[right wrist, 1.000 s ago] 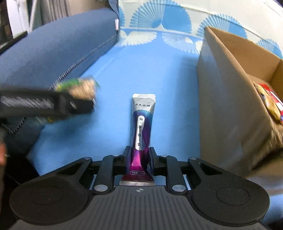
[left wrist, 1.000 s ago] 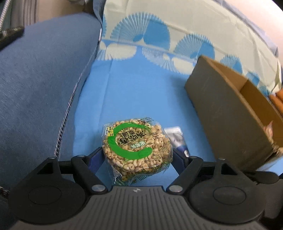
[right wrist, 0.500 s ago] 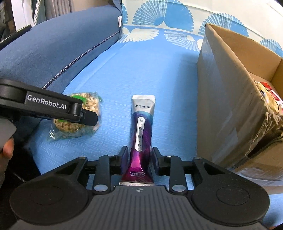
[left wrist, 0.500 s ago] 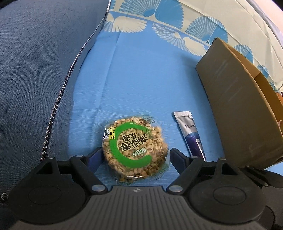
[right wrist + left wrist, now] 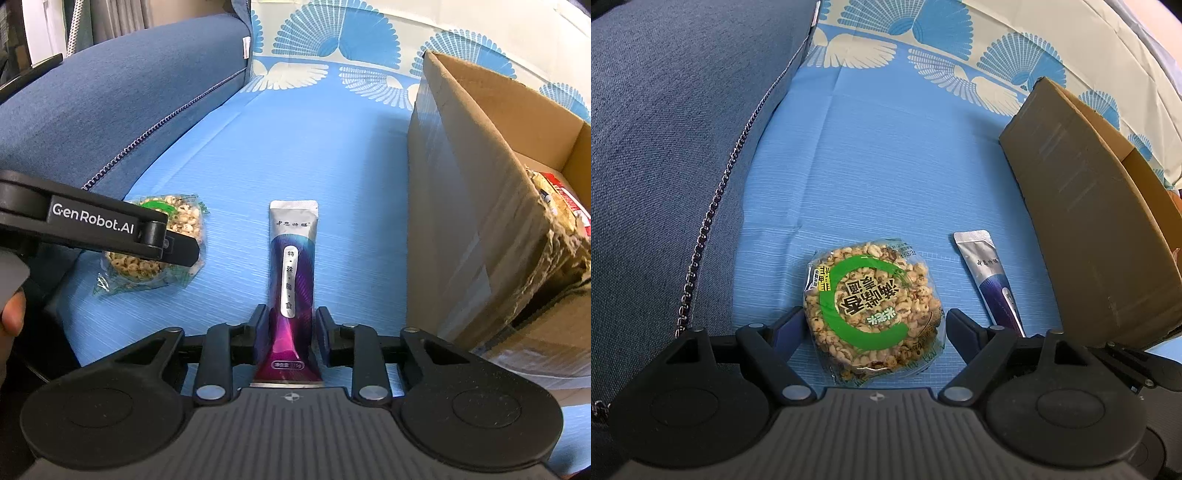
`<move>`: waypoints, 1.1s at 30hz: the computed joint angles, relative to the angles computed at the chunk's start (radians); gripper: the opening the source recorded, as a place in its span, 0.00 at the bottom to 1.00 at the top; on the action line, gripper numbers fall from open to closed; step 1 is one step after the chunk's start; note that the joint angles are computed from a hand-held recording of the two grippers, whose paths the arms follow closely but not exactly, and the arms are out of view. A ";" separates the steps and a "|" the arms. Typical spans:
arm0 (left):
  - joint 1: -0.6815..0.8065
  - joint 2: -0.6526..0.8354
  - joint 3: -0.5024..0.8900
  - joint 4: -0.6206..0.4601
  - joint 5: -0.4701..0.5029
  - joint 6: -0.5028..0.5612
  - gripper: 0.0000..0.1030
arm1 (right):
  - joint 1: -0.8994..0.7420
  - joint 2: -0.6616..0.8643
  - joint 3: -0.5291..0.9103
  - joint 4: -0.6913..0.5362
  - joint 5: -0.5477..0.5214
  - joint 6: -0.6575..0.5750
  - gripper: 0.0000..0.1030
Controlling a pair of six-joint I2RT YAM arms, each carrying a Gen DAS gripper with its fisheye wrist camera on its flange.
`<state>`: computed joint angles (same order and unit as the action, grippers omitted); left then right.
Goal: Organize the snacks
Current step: 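Lift the rice cake with the left tool while the right tool lifts the purple snack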
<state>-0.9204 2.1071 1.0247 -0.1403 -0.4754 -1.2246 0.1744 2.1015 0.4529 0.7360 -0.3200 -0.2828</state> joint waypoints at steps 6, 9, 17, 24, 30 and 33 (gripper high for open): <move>-0.004 -0.001 -0.008 0.017 -0.012 0.010 0.80 | -0.003 -0.005 -0.052 0.106 -0.010 0.026 0.19; -0.017 -0.005 -0.012 0.027 -0.039 0.015 0.80 | -0.005 -0.033 -0.098 0.177 -0.022 0.028 0.18; -0.047 -0.046 -0.080 0.108 -0.109 -0.012 0.80 | -0.066 -0.236 -0.153 0.084 -0.123 0.031 0.18; -0.058 -0.085 -0.143 0.173 -0.143 -0.044 0.80 | -0.227 -0.578 -0.148 -0.269 -0.372 -0.173 0.18; -0.075 -0.103 -0.169 0.195 -0.171 -0.059 0.80 | -0.328 -0.455 -0.209 -0.057 -0.502 -0.290 0.18; -0.085 -0.103 -0.162 0.183 -0.193 -0.066 0.80 | -0.324 -0.440 -0.216 -0.038 -0.455 -0.257 0.18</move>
<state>-1.0058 2.0042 0.8627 0.0427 -0.6681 -1.2907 -0.1492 1.6614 0.2367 0.6977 -0.7752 -0.5396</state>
